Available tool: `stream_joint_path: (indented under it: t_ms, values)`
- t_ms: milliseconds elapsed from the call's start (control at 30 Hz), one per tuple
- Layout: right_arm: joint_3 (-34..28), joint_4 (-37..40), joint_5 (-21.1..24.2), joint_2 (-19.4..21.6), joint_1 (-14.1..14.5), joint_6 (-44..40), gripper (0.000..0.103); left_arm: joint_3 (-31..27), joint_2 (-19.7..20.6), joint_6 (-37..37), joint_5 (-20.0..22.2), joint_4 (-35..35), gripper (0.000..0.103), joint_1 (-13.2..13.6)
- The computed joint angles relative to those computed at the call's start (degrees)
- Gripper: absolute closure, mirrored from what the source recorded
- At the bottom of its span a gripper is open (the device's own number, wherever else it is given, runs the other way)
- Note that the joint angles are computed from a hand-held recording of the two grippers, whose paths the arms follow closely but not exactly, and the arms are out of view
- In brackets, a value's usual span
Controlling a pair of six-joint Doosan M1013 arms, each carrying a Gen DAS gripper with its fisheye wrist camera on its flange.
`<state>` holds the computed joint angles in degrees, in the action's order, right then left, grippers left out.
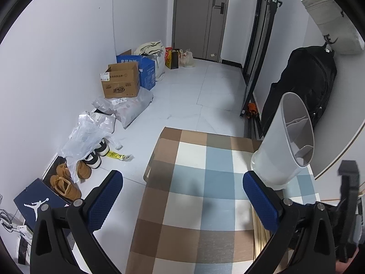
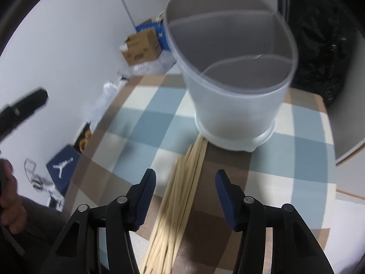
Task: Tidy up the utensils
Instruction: 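Lower the right tool to the wooden chopstick pile and grasp a chopstick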
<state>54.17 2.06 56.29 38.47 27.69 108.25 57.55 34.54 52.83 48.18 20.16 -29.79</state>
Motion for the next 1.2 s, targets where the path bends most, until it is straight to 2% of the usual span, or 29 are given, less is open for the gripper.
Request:
stream_joint_path:
  t_ms: [67, 233, 367, 467, 533, 733, 867, 1000, 1200]
  values:
    - [-1.1, 0.0, 1.7, 0.9, 0.1, -1.0, 0.057, -0.2, 0.1, 0.4, 0.3, -1.5, 0.001, 0.4]
    - [-2.9, 0.9, 4.7, 2.4, -0.1, -1.7, 0.076, -0.6, 0.4, 1.5, 1.0, -3.5, 0.001, 1.0]
    - [-3.6, 2.0, 5.5, 2.9, -0.3, -2.1, 0.079, -0.8, 0.6, 2.3, 1.5, -4.1, 0.001, 1.0]
    - [-4.4, 3.4, 6.6, 3.5, -0.6, -2.3, 0.093, -1.0, 0.7, 2.8, 1.9, -4.4, 0.001, 1.0]
    - [-4.3, 3.1, 6.5, 3.4, -0.6, -1.7, 0.097, -1.1, 0.8, 3.1, 2.2, -4.5, 0.001, 1.1]
    - [-3.2, 4.5, 5.6, 2.7, -1.2, 0.9, 0.097, -1.8, 1.4, 3.8, 2.9, -4.4, 0.001, 0.9]
    - [-0.6, 5.1, 1.9, 0.8, -1.6, 2.1, 0.098, -2.8, 2.1, 5.2, 4.3, -5.1, 0.001, 0.7]
    - [2.0, 6.0, -2.1, -1.1, -2.1, 3.1, 0.098, -4.2, 3.3, 9.5, 6.8, -9.3, 0.001, 0.6]
    - [6.7, 6.4, -10.2, -4.8, -2.7, 4.5, 0.098, -7.5, 5.9, 18.9, 14.0, -17.2, 0.003, 0.1]
